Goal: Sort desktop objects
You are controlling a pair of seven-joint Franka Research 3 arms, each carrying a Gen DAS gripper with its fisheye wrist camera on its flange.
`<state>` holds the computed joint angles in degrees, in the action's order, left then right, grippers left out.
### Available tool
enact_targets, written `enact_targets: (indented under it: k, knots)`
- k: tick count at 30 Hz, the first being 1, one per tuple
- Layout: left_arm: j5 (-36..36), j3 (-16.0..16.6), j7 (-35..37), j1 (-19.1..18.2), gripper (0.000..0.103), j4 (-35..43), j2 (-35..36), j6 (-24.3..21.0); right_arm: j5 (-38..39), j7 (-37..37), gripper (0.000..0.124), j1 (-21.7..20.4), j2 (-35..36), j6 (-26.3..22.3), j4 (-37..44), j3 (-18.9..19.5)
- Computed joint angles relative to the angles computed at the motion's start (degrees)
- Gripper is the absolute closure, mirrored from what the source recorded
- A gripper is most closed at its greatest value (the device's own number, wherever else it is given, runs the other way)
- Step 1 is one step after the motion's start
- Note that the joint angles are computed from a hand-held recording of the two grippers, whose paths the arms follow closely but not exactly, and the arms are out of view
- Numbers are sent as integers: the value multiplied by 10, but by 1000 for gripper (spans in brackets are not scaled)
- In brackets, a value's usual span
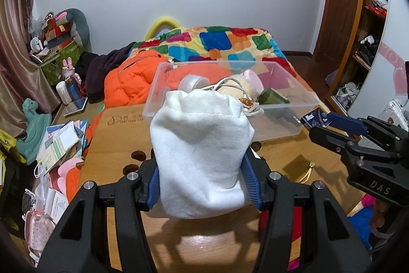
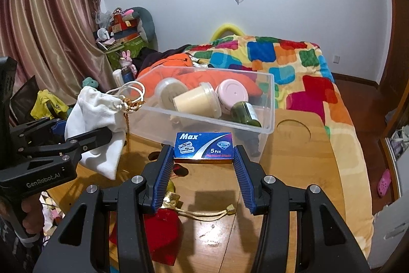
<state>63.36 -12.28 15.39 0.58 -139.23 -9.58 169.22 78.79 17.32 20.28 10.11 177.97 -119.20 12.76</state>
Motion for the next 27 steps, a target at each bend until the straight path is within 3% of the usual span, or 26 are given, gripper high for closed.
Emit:
enact_targets:
  k: [11, 27]
  knots:
    - [-9, 4, 14, 2, 49, 14, -2, 15, 7, -22, 80, 5, -3, 5, 16, -2]
    - [-34, 17, 49, 0, 49, 63, 40, 10, -77, 30, 80, -15, 37, -11, 68, 7]
